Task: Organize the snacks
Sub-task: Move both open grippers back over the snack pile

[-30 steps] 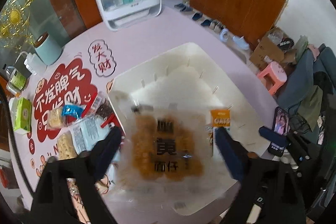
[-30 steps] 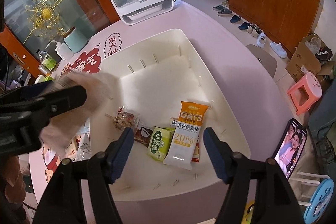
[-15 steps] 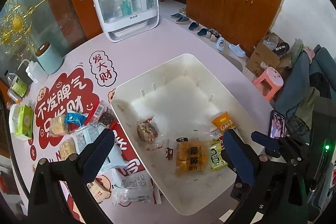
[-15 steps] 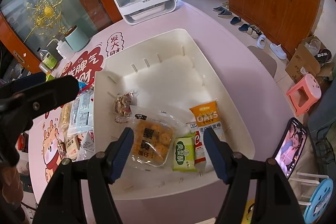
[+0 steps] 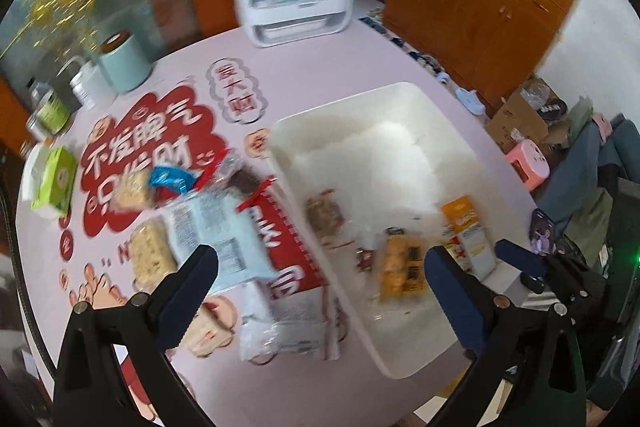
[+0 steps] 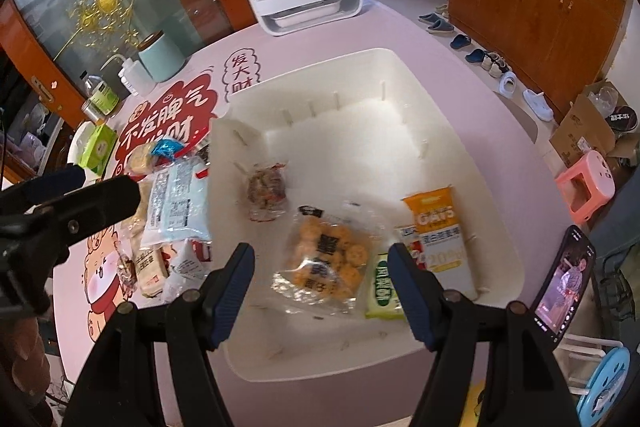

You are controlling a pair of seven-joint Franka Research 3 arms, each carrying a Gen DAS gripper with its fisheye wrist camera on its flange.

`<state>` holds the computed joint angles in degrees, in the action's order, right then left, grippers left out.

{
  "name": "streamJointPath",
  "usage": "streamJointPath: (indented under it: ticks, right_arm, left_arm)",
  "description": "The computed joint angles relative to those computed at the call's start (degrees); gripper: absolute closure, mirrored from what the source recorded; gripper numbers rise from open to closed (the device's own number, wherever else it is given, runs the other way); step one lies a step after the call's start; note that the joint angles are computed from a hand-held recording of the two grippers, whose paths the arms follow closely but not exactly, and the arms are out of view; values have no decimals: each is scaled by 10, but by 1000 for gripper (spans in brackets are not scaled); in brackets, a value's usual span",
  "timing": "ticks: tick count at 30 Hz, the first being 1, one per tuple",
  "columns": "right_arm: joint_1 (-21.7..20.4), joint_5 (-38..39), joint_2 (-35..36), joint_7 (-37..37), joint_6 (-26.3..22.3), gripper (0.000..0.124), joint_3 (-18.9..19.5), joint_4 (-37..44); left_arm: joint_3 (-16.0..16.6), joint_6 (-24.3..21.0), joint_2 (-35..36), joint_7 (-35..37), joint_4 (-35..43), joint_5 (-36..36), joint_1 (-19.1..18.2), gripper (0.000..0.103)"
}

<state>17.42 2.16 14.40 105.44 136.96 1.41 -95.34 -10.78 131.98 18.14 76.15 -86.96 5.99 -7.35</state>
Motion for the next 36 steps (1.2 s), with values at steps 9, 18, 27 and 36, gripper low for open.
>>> streamJointPath:
  ticks: [9, 18, 27, 36]
  right_arm:
    - [32, -3, 40, 7, -18, 54, 14, 61]
    - [76, -15, 82, -57, -26, 54, 31, 118]
    - [113, -36, 92, -172, -7, 54, 39, 78]
    - [160, -138, 123, -191, 1, 54, 9, 73]
  left_arm:
    - [31, 38, -82, -17, -118, -8, 52, 1]
    - [57, 44, -131, -7, -202, -4, 99, 1]
    - [62, 14, -121, 78, -244, -44, 125, 1]
    - [57, -5, -79, 116, -234, -126, 145, 1]
